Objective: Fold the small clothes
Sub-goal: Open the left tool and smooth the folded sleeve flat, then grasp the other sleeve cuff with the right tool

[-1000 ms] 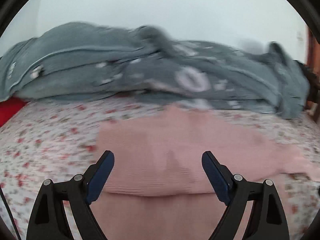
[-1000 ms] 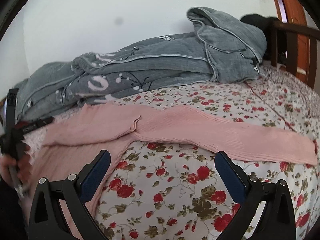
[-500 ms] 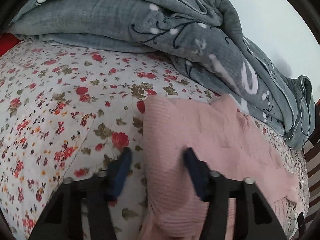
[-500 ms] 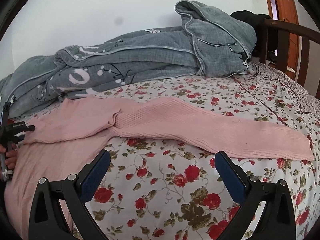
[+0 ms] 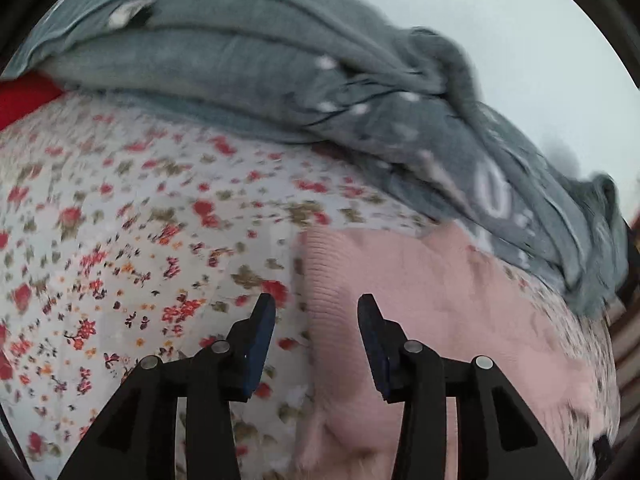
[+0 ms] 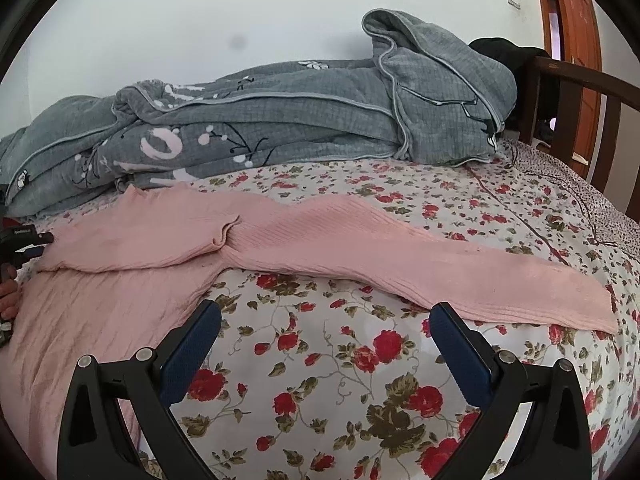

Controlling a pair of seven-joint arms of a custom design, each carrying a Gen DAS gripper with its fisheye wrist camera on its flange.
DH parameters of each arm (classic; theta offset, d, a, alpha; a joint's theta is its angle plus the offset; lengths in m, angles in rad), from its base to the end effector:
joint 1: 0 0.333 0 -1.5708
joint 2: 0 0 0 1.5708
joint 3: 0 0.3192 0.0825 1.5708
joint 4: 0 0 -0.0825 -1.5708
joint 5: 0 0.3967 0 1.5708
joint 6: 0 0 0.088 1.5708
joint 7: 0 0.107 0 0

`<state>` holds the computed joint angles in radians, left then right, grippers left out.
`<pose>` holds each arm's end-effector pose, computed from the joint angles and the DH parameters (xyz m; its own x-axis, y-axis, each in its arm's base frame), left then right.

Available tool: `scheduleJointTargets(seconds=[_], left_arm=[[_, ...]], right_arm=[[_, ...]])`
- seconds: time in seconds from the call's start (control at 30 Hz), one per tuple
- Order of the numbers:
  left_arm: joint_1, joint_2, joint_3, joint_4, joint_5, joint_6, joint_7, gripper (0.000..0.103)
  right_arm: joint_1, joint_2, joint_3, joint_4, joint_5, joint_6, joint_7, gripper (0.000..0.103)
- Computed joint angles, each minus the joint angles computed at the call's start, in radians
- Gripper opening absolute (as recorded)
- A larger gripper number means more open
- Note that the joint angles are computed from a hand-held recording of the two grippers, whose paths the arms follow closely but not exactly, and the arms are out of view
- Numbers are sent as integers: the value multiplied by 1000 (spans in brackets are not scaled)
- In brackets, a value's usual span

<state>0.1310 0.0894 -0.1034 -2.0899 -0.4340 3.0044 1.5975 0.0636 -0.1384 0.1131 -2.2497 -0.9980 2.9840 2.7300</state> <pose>0.6166 0.0491 0.4710 0.2490 -0.9084 0.3358 -0.6205 -0.4159 -0.6649 0.5233 0.1553 0.4968 -0.0288 -0.9987 -0.0429 -0.5790 0.0517 -0.8137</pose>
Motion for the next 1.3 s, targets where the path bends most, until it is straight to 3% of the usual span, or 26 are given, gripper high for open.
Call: scheduleJointTargets(seconds=[0.17,0.3,0.4,0.53,0.7,0.8,0.83,0.87,0.93,1.03,1.07,1.13,1.2,1.3], left_arm=[[-44,-38,-3,-38,112,-16,35,41],[-97,10,63,-5,473,-85,-257,41],[-91,-7,61,-31,530,-50,-301,52],[-93,-4,64,-22,624,-73,-365,55],[-74,-1,40,-20,572,-72,-319,59],[-63,0,24,-23,493,-64,-255,61],[-62,0,22,-24,476,-62,-241,62],[-62,0,21,-24,466,-61,-233,62],[-67,1,25,-22,467,-62,-233,63],[-71,1,28,-22,470,-63,-234,64],[-70,1,27,-23,465,-62,-229,64],[-69,2,25,-22,454,-62,-220,64],[-68,2,24,-22,443,-61,-211,65],[-66,3,21,-22,425,-60,-194,65]], right_arm=[[-5,-7,-11,-5,43,-17,-20,102],[-37,-24,-23,-34,60,42,-13,102],[-75,-41,-20,-59,74,50,-16,100],[-135,-73,-19,-103,94,45,-6,89],[-151,-109,-73,-183,240,98,-126,77],[-39,-126,-218,-250,450,138,-303,67],[1,-137,-274,-277,510,166,-355,55],[11,-143,-294,-288,534,178,-372,44],[29,-152,-337,-306,590,196,-401,40],[256,-167,-563,-321,735,222,-522,39],[299,-170,-602,-323,779,229,-552,39],[281,-158,-591,-316,756,243,-513,39],[206,-129,-505,-299,807,240,-533,42],[150,-99,-442,-274,838,230,-532,45]])
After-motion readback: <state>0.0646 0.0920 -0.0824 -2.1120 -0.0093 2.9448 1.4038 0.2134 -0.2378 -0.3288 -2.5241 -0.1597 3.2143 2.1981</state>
